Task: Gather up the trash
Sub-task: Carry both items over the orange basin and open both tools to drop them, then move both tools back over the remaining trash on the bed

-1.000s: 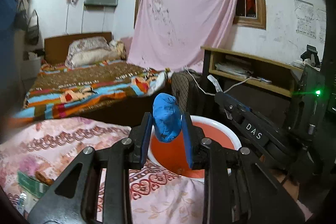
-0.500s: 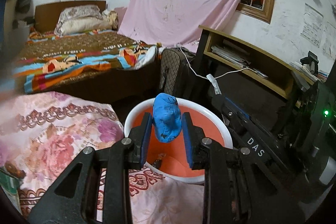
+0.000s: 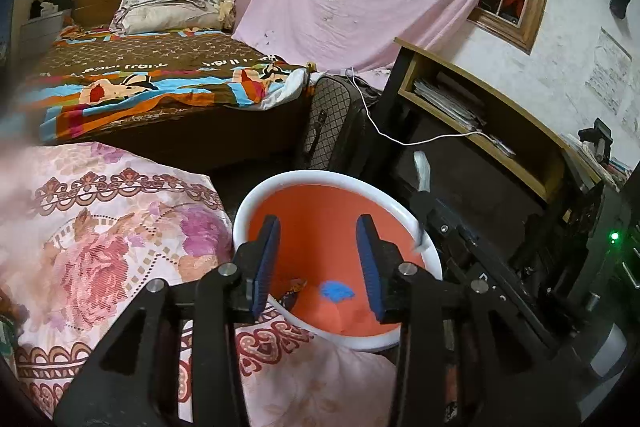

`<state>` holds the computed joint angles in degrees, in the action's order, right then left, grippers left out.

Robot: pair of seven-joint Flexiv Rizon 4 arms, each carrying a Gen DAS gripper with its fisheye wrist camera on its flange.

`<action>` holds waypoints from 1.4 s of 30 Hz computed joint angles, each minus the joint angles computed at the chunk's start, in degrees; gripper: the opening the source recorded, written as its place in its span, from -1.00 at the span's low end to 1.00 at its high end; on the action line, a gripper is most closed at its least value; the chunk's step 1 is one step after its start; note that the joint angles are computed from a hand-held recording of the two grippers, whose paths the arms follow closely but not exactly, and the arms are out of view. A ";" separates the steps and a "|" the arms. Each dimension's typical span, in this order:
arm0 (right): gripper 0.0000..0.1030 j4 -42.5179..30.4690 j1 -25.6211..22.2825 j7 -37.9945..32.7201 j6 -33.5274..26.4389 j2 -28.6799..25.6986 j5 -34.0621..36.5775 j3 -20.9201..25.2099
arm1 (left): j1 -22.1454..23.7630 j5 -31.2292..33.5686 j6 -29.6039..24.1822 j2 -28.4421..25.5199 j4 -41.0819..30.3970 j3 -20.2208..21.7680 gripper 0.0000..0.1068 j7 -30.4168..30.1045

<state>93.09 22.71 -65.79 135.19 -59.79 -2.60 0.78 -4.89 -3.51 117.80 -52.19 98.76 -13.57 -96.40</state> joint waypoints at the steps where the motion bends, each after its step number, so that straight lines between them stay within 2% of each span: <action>1: -0.56 -0.01 -0.09 0.07 -0.10 -0.01 -0.12 0.07 | -0.13 -0.17 0.31 0.05 0.11 0.19 -0.54 -0.12; 14: -0.11 0.29 0.60 -0.66 0.95 -0.06 -0.18 0.14 | -5.06 -6.59 6.63 2.06 4.49 6.63 -0.32 -0.49; 19: -0.08 0.29 2.18 -2.85 2.69 0.03 1.25 -0.55 | -7.70 -11.59 11.58 3.12 7.94 9.56 -0.14 0.14; 22: 0.10 0.31 3.05 -4.56 4.33 0.00 2.25 -0.76 | -9.70 -15.96 15.90 3.64 10.54 11.34 0.07 0.90; 24: 0.37 0.26 3.49 -5.71 5.94 -0.14 2.66 -0.72 | -10.30 -18.21 18.35 3.87 11.93 11.69 0.17 1.47; 28: 0.47 0.41 4.30 -7.98 9.01 -0.23 2.76 -0.48 | -11.73 -23.78 23.91 4.50 15.29 12.27 0.32 2.69; 30: 0.62 0.30 4.66 -9.11 10.21 -0.36 2.48 -0.37 | -11.74 -25.57 26.53 4.81 16.95 12.06 0.40 2.94; 32: 0.75 0.29 4.89 -10.02 11.33 -0.49 1.88 -0.11 | -12.38 -28.64 29.22 4.89 18.40 12.08 0.65 3.55; 34: 0.96 0.31 5.03 -10.60 12.19 -0.62 1.28 0.25 | -13.45 -32.71 33.50 4.36 19.53 12.17 0.72 3.95; 42: 1.00 0.94 5.78 -12.17 16.95 -1.08 -2.48 1.52 | -12.32 -38.66 42.54 5.12 26.26 10.34 0.72 3.44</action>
